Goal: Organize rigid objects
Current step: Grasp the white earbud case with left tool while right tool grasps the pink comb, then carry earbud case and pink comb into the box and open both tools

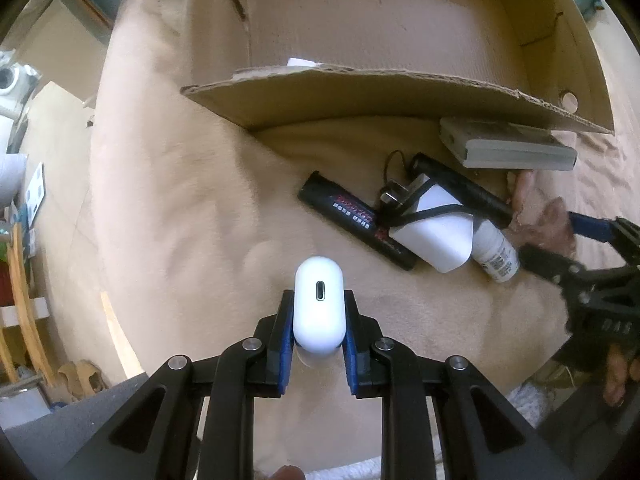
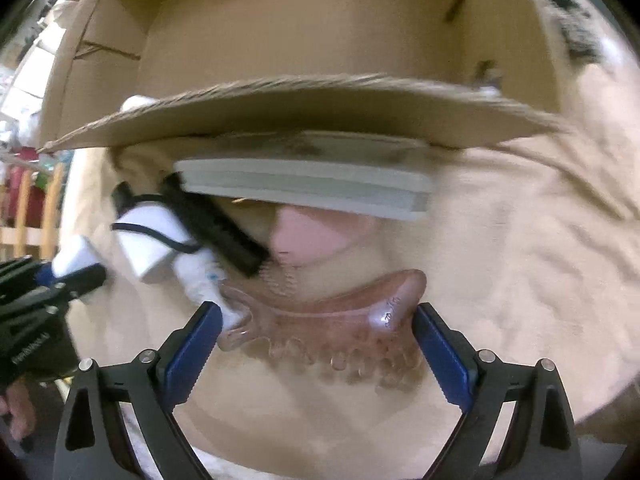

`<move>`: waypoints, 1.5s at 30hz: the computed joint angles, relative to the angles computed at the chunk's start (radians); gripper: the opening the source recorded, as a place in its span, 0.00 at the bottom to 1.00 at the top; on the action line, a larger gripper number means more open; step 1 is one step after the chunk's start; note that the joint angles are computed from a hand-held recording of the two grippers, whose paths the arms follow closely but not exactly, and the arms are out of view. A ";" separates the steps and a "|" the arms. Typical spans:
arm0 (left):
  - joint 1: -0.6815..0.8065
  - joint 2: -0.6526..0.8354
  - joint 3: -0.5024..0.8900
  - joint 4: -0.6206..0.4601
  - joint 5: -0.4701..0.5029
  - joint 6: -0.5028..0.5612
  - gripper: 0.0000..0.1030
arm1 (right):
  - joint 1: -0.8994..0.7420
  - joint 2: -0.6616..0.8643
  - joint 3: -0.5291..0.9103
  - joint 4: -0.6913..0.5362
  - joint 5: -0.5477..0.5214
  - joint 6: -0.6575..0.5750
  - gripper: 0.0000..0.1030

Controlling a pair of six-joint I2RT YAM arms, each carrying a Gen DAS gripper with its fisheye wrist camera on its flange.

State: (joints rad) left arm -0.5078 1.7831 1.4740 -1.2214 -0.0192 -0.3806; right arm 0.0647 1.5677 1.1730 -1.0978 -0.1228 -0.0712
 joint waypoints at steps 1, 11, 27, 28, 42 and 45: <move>0.002 0.001 -0.001 0.001 0.000 0.002 0.18 | -0.001 -0.002 -0.003 0.005 0.037 0.000 0.98; -0.038 0.030 0.013 0.000 -0.020 -0.022 0.18 | 0.078 0.054 -0.049 0.065 0.111 0.040 1.00; -0.064 0.048 0.044 -0.005 -0.030 -0.052 0.18 | -0.104 0.084 0.031 0.038 0.042 -0.135 1.00; -0.064 0.045 0.042 -0.005 -0.028 -0.053 0.18 | -0.124 0.059 0.019 0.024 0.026 -0.140 1.00; -0.045 0.005 0.029 -0.010 -0.022 -0.062 0.18 | -0.105 -0.042 0.072 -0.031 -0.038 -0.079 1.00; -0.040 -0.019 0.028 -0.010 -0.022 -0.084 0.18 | -0.135 -0.091 0.091 -0.069 -0.065 -0.096 1.00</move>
